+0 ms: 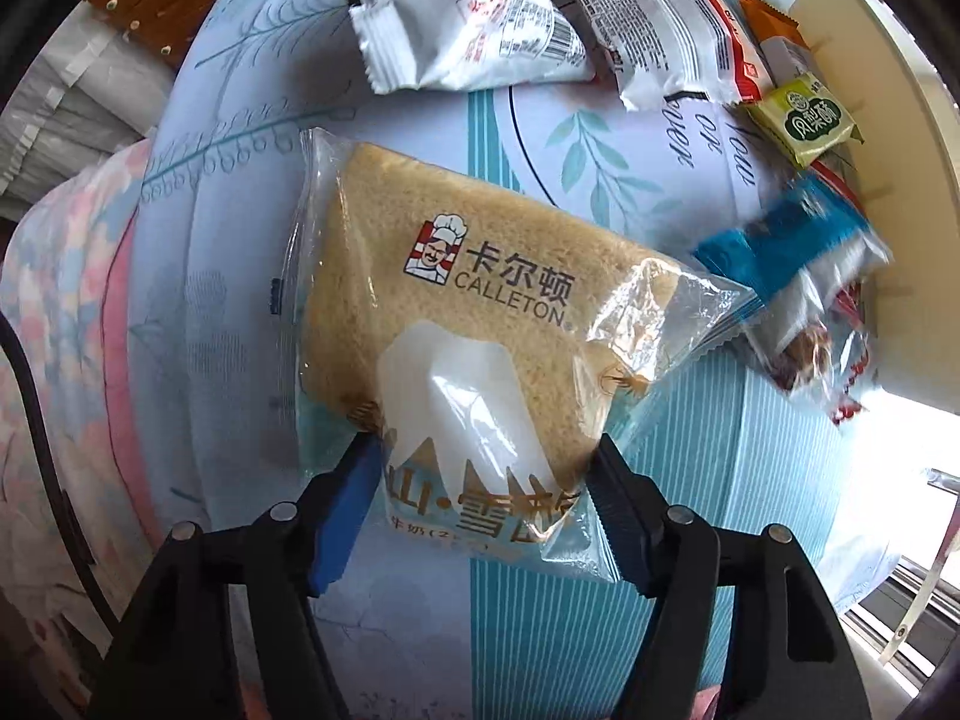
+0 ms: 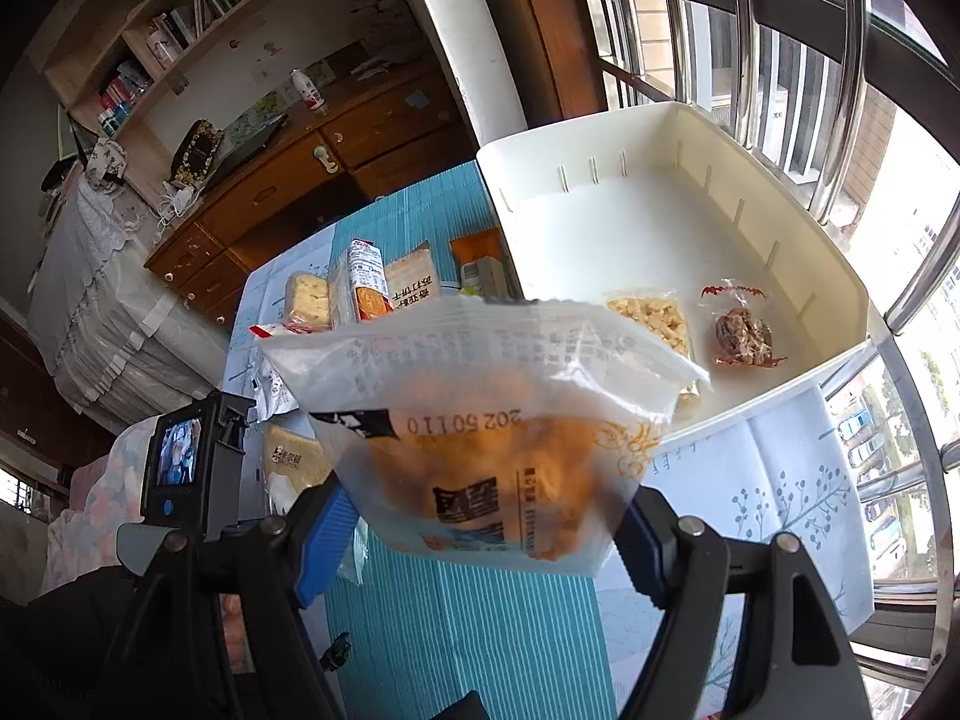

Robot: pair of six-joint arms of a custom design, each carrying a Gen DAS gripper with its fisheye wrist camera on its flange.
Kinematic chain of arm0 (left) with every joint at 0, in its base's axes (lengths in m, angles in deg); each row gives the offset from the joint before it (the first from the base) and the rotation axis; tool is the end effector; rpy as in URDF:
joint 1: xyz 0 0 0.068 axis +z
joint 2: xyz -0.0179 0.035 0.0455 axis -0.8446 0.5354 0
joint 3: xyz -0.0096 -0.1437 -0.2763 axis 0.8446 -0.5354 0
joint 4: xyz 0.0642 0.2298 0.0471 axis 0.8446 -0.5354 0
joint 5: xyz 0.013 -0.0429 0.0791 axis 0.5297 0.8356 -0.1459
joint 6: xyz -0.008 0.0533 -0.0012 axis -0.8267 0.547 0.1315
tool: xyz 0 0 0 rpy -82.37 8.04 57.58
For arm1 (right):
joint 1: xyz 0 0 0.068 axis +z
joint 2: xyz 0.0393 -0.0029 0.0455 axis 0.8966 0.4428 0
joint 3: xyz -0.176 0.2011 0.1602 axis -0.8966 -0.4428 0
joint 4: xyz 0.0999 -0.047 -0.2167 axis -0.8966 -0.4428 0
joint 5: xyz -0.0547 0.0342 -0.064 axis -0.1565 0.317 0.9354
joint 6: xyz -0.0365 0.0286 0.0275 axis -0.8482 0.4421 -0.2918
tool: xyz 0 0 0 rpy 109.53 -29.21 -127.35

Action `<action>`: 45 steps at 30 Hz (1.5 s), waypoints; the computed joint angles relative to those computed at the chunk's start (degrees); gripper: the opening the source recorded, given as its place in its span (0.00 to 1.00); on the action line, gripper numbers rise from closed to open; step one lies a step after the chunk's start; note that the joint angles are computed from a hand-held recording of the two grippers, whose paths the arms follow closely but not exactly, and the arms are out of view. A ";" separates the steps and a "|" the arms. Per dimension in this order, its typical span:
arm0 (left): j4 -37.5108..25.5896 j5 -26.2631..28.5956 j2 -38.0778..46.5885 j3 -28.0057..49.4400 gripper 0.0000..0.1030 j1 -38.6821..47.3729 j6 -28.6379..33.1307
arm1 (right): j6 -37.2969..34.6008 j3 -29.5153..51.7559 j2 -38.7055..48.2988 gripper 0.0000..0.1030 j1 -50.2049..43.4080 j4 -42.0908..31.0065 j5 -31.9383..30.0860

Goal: Organize snacks
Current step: 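Carry the bread bag and the orange-snack bag over the white tray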

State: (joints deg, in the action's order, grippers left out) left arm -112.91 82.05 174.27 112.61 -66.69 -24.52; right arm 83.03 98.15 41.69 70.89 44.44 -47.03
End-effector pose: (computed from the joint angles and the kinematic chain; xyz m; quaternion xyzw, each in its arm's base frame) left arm 0.2593 -0.0413 0.1129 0.1374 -0.9902 -0.0101 0.0239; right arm 0.2163 0.0352 0.2646 0.0075 0.9568 0.1488 0.2497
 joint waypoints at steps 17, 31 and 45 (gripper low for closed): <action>-4.24 4.31 -12.48 -2.94 0.52 -4.89 -17.64 | -15.48 3.03 0.26 0.74 -11.22 -5.41 -9.56; -13.55 4.42 -22.16 7.11 0.49 -12.10 -28.03 | -28.47 6.89 4.34 0.74 -21.73 -9.52 -14.78; -16.01 1.40 -19.32 22.72 0.49 -18.46 -27.90 | -34.62 11.20 10.69 0.74 -29.16 -8.81 -16.76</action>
